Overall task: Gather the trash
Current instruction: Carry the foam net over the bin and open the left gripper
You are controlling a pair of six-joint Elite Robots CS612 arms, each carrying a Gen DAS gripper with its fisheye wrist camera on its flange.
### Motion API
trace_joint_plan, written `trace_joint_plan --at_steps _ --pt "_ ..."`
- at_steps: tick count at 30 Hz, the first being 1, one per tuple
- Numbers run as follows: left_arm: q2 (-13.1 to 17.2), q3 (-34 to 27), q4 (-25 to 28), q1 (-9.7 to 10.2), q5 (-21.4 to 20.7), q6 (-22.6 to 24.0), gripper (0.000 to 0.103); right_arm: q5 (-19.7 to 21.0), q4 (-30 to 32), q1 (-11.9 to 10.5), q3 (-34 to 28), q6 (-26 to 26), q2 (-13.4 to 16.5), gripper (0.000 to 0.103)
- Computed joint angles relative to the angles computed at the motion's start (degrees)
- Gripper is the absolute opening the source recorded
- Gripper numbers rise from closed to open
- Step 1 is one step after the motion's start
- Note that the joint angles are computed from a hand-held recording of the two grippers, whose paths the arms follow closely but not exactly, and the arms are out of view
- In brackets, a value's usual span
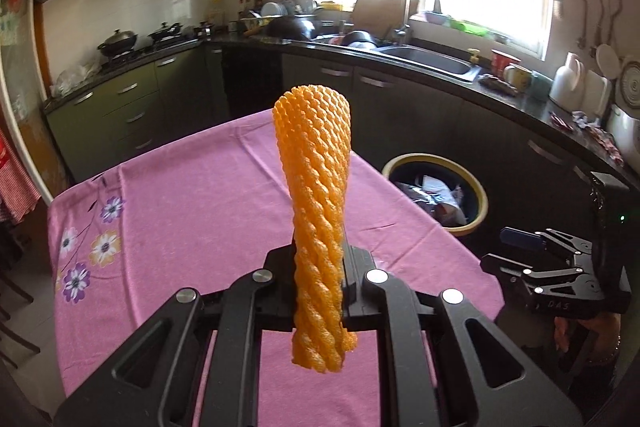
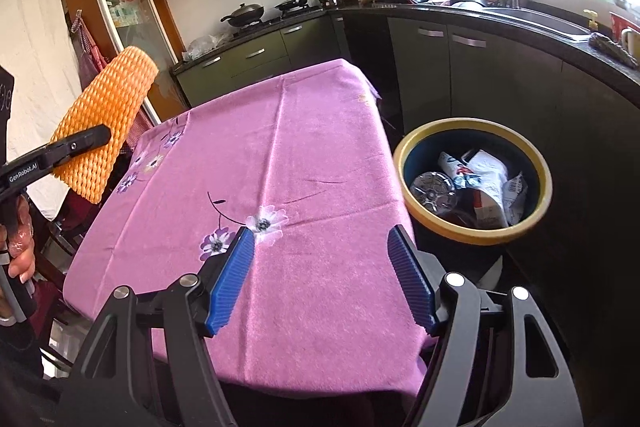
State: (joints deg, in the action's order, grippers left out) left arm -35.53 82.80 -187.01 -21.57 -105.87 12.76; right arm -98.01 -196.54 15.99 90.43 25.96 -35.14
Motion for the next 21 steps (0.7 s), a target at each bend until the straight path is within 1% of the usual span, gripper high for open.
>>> trace_joint_plan --at_steps 4,6,8,10,13,16,19,21 --pt "1.1 -3.5 6.3 -2.27 -3.8 3.5 0.013 -2.3 -3.2 -0.7 4.3 3.1 -1.5 0.07" --pt "2.2 -6.5 11.1 -3.43 -5.6 4.7 0.013 -3.6 -5.0 -1.2 6.4 5.0 -2.1 0.072" --pt "3.7 -9.8 16.0 -4.74 -6.3 5.5 0.013 -4.6 -6.5 -1.7 8.1 6.7 -2.5 0.073" --pt "5.7 -13.5 20.1 -6.13 -6.3 6.4 0.013 -4.9 -7.7 -2.3 9.5 8.2 -2.7 0.073" --pt "8.8 -19.2 25.7 -8.1 -5.3 7.2 0.013 -5.0 -8.7 -3.1 11.3 10.2 -3.0 0.073" --pt "12.4 -25.2 31.0 -9.97 -3.1 7.5 0.013 -5.0 -9.8 -3.9 12.8 12.0 -3.1 0.073" --pt "15.7 -30.9 35.7 -11.23 -1.5 6.8 0.013 -4.9 -10.8 -4.6 14.1 13.6 -3.0 0.073" --pt "18.3 -35.7 39.9 -11.75 -1.6 6.1 0.016 -4.7 -11.1 -5.0 14.6 14.4 -3.0 0.073"
